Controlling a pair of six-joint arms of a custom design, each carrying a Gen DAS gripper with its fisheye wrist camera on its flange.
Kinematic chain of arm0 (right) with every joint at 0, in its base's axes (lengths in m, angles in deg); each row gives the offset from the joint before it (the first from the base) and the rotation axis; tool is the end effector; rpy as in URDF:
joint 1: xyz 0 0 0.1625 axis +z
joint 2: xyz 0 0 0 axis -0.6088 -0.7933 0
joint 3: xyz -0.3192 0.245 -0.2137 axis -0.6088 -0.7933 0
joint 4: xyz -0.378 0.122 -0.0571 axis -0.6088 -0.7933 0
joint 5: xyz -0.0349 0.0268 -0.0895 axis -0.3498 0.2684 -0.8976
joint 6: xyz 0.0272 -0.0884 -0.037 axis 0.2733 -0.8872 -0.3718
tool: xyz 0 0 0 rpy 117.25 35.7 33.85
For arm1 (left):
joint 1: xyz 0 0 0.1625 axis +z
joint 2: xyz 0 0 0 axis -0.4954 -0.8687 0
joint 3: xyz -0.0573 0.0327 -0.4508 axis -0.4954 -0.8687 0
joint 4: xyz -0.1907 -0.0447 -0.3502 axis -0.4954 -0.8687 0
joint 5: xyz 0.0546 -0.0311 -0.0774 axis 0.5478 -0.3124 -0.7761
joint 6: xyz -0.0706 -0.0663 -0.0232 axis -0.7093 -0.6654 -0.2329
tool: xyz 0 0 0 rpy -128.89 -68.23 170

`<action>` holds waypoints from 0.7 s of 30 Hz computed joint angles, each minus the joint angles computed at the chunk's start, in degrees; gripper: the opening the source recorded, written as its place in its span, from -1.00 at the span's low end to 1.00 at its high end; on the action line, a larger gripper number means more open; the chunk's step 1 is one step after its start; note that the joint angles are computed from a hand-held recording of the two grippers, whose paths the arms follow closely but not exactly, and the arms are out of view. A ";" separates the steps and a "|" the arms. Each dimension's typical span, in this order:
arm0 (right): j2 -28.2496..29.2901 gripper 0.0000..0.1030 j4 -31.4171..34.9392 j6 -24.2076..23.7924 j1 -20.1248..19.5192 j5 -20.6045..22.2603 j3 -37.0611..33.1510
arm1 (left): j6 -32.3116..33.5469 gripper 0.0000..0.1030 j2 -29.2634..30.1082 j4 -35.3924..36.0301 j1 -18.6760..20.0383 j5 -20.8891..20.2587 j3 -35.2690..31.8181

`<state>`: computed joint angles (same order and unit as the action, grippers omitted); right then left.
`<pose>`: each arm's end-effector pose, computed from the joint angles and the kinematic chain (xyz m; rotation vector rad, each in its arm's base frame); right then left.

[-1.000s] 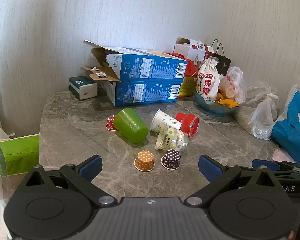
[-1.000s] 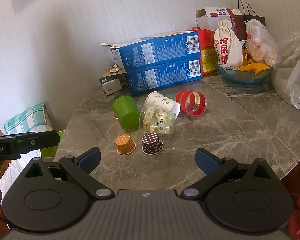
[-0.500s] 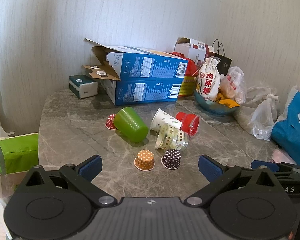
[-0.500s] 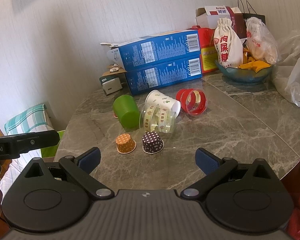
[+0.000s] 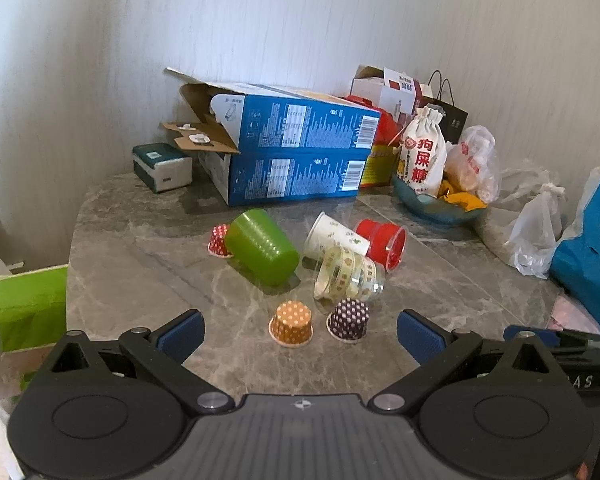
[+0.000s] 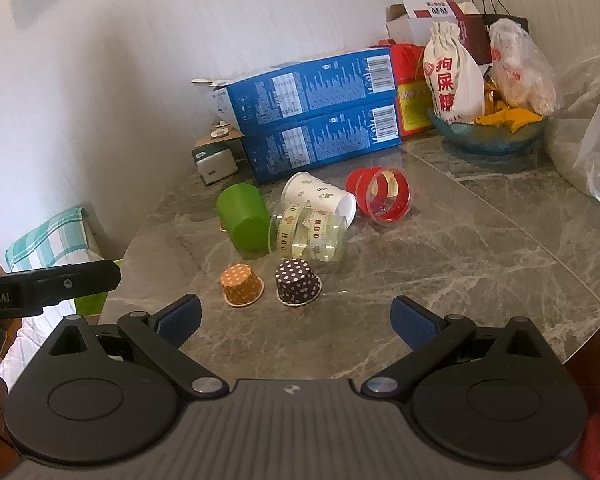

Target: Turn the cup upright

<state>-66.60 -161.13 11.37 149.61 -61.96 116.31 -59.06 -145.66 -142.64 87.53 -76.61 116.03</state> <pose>0.3362 -0.6035 0.1397 0.4683 -2.4457 1.1397 -0.1722 -0.6315 0.3473 0.6231 2.4033 -1.1003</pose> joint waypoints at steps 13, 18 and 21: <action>-1.33 0.98 0.87 1.55 -4.40 1.35 0.00 | 20.74 1.00 14.24 17.05 2.70 -5.76 -25.90; -2.03 0.98 0.88 2.42 -5.92 2.14 0.10 | 8.33 0.93 22.02 33.47 3.89 -5.01 -42.84; -1.99 0.98 2.48 1.70 -6.69 3.62 -1.68 | 1.53 0.85 23.91 38.90 4.71 -4.81 -47.60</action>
<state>-68.59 -158.65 13.07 142.92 -58.34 114.63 -57.53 -121.76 -103.74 92.24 -81.42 68.42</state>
